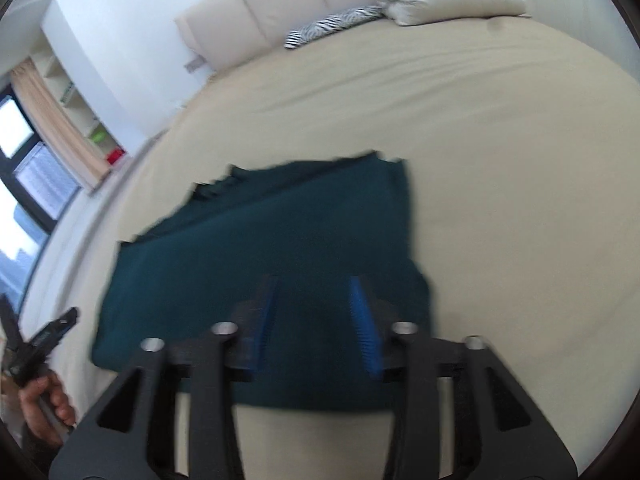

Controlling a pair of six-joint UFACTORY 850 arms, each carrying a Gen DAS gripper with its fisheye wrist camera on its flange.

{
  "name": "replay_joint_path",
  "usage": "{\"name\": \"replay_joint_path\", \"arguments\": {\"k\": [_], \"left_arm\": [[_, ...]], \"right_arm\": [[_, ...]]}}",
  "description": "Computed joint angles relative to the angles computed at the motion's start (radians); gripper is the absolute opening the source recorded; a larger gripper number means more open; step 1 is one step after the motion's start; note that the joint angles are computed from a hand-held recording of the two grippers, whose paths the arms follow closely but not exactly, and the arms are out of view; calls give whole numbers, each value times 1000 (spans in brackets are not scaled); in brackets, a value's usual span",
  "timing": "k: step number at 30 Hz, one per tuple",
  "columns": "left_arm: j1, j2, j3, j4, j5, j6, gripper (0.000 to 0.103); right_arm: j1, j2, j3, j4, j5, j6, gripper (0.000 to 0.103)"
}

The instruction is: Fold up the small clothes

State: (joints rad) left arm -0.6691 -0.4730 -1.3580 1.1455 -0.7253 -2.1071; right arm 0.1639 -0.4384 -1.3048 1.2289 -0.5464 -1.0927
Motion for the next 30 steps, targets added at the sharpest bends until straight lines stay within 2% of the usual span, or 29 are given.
{"name": "replay_joint_path", "arguments": {"k": [4, 6, 8, 11, 12, 13, 14, 15, 18, 19, 21, 24, 26, 27, 28, 30], "left_arm": [[48, -132, -187, -21, 43, 167, 46], [68, -200, -281, -82, 42, 290, 46], [89, -271, -370, -159, 9, 397, 46], [130, -328, -414, -286, 5, 489, 46], [144, -325, -390, -307, 45, 483, 47], [154, -306, -346, -287, 105, 436, 47], [155, -293, -320, -237, 130, 385, 48], [156, -288, -309, -225, 144, 376, 49], [157, -281, -289, -183, 172, 344, 52], [159, -279, -281, -166, 183, 326, 52], [160, -272, -264, -131, 197, 288, 53], [165, -256, -229, -80, 229, 230, 55], [165, -241, -212, -63, 251, 191, 55], [161, -229, -203, -78, 245, 189, 55], [150, -219, -206, -119, 212, 216, 55], [119, -197, -204, -176, 152, 275, 55]], "right_arm": [[47, -141, -165, 52, -196, 57, 63], [71, -215, -254, 44, -260, 120, 63], [90, -298, -349, 50, -330, 192, 63], [94, -411, -475, 70, -391, 285, 63], [92, -436, -502, 68, -382, 319, 63], [86, -457, -521, 71, -366, 350, 62], [73, -476, -530, 112, -369, 354, 58], [54, -493, -532, 173, -389, 339, 54], [5, -492, -504, 271, -338, 296, 53], [-8, -493, -499, 290, -339, 286, 49], [-39, -482, -484, 286, -295, 295, 35], [-72, -431, -429, 285, -186, 274, 35], [-88, -380, -373, 271, -92, 312, 43], [-94, -360, -349, 278, -73, 320, 46], [-100, -334, -318, 285, -76, 318, 48], [-101, -283, -257, 327, -139, 232, 48]]}}
